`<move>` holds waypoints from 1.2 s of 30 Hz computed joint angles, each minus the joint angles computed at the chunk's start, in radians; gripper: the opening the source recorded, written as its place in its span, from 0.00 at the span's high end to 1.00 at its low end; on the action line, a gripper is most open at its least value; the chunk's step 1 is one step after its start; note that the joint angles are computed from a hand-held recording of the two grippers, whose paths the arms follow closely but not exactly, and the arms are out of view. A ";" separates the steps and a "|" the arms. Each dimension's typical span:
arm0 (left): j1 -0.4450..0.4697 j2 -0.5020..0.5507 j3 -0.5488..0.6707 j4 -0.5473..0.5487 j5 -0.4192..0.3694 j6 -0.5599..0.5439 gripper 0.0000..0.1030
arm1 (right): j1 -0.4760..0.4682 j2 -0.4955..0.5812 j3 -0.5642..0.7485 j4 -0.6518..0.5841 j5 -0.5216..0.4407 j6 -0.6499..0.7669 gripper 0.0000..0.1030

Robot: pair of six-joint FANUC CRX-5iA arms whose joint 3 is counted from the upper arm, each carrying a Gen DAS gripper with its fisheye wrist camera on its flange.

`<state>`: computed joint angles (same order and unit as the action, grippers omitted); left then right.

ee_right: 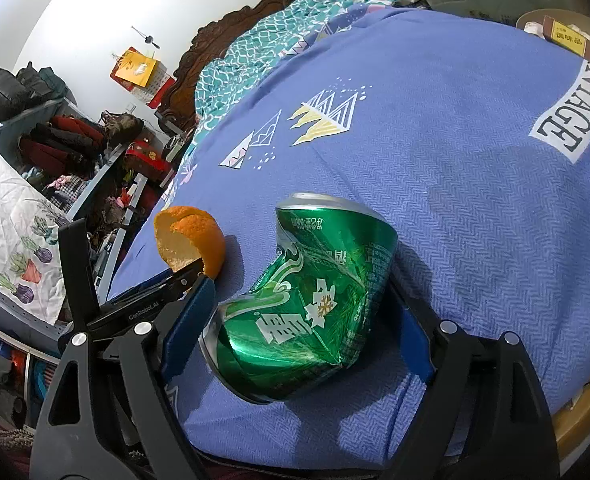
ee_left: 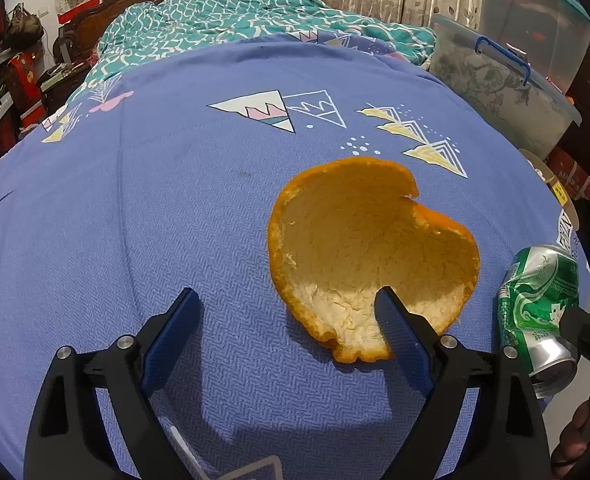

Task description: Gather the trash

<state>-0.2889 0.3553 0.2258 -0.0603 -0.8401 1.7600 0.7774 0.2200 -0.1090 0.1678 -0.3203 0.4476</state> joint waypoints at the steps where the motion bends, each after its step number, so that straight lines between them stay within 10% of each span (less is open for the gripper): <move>1: 0.000 0.000 0.001 -0.001 0.000 0.000 0.17 | 0.000 0.000 -0.001 0.000 0.002 -0.002 0.20; 17: -0.001 0.002 0.003 -0.006 -0.004 0.003 0.17 | -0.036 -0.035 -0.006 -0.278 0.112 0.158 0.12; 28: -0.003 0.000 0.005 -0.017 -0.006 0.010 0.20 | -0.084 0.018 0.110 -0.476 -0.054 0.280 0.70; 36: -0.009 -0.007 0.000 0.021 -0.001 -0.062 0.75 | -0.140 0.022 0.154 -0.748 -0.085 0.505 0.78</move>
<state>-0.2976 0.3482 0.2260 -0.0388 -0.8416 1.6984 0.6372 0.2417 0.0454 -0.5802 -0.4050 0.9528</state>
